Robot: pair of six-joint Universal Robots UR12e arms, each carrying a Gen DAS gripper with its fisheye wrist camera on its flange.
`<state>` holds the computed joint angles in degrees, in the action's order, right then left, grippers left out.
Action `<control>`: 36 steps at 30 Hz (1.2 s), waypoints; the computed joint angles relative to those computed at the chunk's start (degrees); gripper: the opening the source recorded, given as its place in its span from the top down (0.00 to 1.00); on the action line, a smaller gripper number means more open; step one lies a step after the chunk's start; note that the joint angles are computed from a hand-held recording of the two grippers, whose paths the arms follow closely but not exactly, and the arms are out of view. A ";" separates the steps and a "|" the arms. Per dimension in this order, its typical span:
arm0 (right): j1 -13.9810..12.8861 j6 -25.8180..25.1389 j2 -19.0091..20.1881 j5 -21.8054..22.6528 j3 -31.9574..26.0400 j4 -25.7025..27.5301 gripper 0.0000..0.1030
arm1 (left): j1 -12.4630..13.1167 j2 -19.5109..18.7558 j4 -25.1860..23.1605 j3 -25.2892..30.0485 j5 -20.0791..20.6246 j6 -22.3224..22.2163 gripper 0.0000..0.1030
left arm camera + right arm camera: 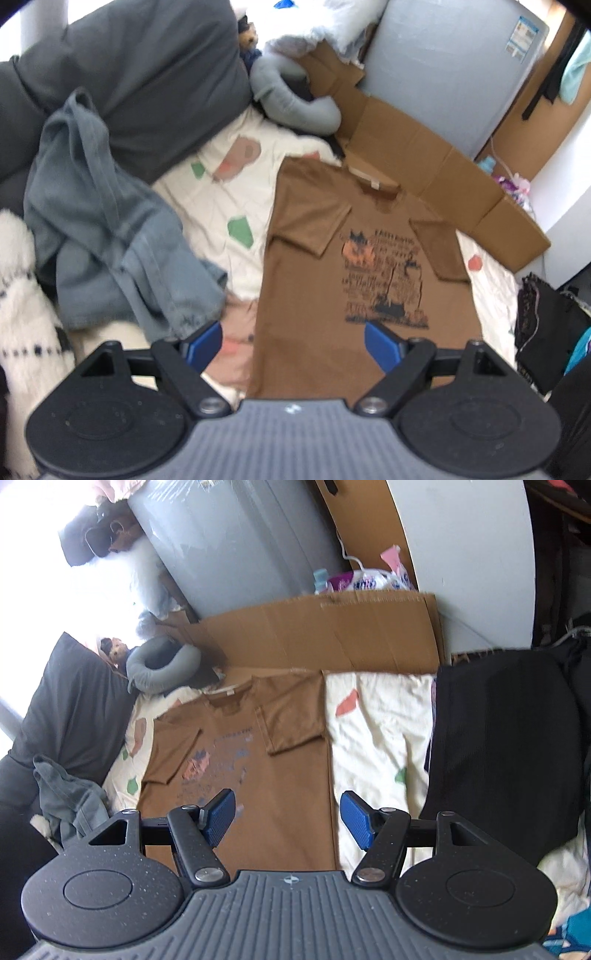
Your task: Fold clothes
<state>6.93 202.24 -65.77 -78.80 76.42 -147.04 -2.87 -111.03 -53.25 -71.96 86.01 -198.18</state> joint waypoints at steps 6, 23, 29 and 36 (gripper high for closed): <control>0.34 0.27 -0.59 0.36 5.47 -1.51 0.34 | -0.31 0.49 -2.61 -2.78 0.67 -0.97 0.16; 1.88 -1.58 4.05 0.89 8.90 4.52 0.77 | -0.16 1.23 -4.76 -8.86 4.40 -5.98 0.12; 1.87 -3.82 6.05 1.19 7.53 7.81 0.80 | 0.16 1.85 -6.27 -10.17 4.90 -6.25 0.12; 1.83 -5.27 7.08 1.72 6.41 9.19 0.80 | 0.55 2.13 -7.27 -11.30 4.76 -7.34 0.12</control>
